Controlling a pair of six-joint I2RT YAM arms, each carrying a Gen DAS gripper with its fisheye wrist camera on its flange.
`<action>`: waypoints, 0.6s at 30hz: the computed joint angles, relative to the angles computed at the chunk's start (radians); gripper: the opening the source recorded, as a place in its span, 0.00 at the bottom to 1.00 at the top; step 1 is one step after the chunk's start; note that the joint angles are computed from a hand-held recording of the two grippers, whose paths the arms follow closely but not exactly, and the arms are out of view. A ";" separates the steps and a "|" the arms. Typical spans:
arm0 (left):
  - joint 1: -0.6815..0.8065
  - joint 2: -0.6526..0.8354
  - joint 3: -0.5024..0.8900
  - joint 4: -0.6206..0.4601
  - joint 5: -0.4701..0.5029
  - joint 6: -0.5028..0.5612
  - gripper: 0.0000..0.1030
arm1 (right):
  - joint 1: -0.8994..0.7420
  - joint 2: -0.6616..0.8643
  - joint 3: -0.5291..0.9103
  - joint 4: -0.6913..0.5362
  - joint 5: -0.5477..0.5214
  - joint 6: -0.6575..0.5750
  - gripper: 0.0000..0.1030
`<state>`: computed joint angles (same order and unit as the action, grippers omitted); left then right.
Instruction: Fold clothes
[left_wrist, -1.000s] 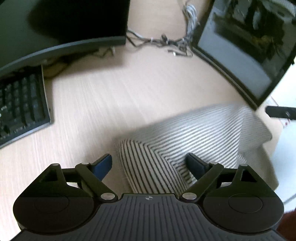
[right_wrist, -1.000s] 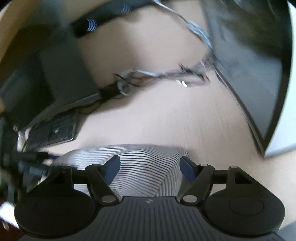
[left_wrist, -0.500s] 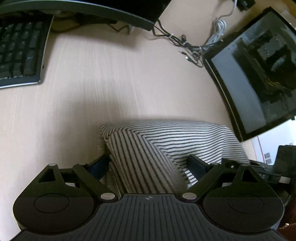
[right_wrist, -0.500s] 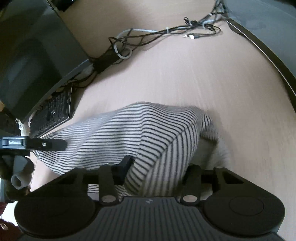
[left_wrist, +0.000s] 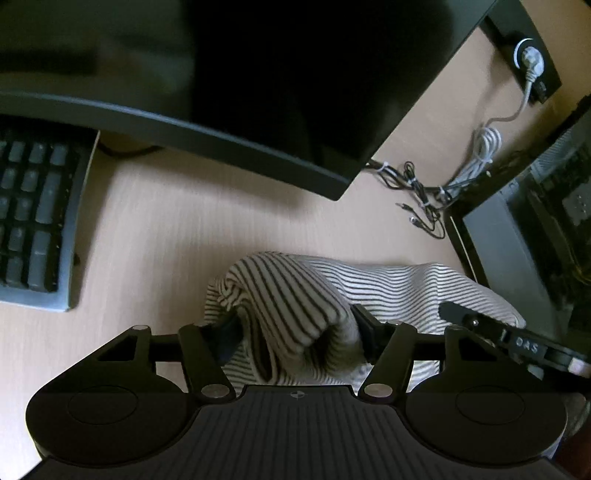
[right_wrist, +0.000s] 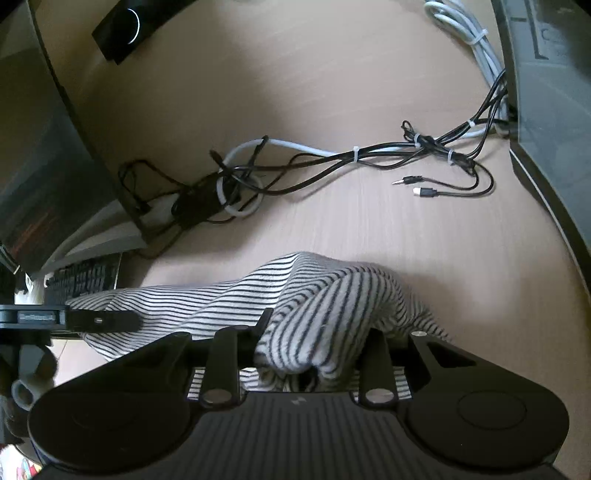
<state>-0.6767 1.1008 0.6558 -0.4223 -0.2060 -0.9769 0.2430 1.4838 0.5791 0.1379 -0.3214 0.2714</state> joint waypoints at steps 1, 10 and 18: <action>-0.015 -0.006 0.009 -0.030 -0.015 -0.002 0.69 | -0.017 0.001 -0.006 -0.006 -0.021 -0.012 0.26; -0.102 -0.148 0.034 -0.212 -0.110 -0.124 0.87 | -0.080 -0.162 -0.106 -0.102 -0.050 -0.043 0.47; -0.061 0.068 0.047 -0.004 0.011 -0.144 0.92 | -0.083 -0.089 -0.104 -0.003 -0.055 0.013 0.60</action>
